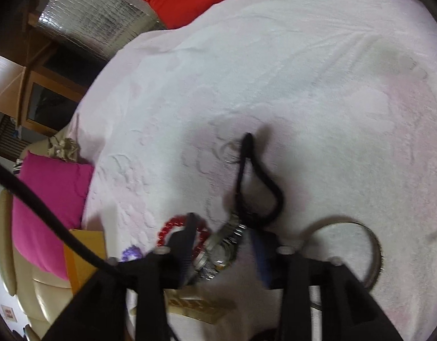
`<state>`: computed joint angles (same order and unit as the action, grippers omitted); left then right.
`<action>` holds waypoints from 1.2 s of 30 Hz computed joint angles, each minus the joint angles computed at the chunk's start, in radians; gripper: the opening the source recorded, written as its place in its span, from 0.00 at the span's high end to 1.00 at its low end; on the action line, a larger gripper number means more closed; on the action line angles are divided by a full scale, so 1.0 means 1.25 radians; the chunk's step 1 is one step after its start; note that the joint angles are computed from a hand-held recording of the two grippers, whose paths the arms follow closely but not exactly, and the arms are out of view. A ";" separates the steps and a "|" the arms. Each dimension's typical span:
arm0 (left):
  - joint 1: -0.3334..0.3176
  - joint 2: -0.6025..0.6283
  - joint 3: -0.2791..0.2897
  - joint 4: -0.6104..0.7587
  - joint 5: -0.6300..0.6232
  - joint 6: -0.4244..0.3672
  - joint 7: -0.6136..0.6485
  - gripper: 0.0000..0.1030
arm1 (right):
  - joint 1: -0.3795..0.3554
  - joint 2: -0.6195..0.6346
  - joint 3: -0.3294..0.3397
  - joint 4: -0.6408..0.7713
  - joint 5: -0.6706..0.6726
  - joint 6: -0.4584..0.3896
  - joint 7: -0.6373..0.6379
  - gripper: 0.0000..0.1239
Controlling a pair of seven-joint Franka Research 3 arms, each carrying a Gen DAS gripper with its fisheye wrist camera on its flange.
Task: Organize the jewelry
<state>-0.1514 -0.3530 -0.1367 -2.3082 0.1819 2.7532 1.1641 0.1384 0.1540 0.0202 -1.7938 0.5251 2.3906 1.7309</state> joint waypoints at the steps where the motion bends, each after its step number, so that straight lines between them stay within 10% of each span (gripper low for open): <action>1: -0.004 0.007 0.001 0.004 -0.003 0.000 0.006 0.88 | 0.005 0.000 0.000 -0.002 -0.012 0.012 0.006 0.61; 6: -0.011 0.038 -0.001 0.023 -0.012 -0.014 0.019 0.88 | 0.031 0.012 -0.008 -0.004 -0.143 0.065 0.055 0.86; 10: -0.016 0.060 -0.002 0.035 -0.025 -0.027 0.038 0.88 | 0.032 0.009 -0.005 -0.014 -0.174 0.102 0.019 0.88; 26: 0.009 0.019 -0.013 0.019 0.011 -0.017 -0.004 0.88 | 0.026 -0.105 0.022 -0.103 0.151 0.306 -0.299 0.91; 36: 0.128 -0.109 -0.015 -0.057 0.092 -0.005 -0.169 0.88 | 0.105 -0.211 0.007 -0.157 0.384 0.357 -0.528 0.90</action>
<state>0.0090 -0.4894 -0.1553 -2.3800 0.2964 2.7466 0.9527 0.2700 -0.1095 0.0287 -1.9898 1.0052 2.8367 1.0710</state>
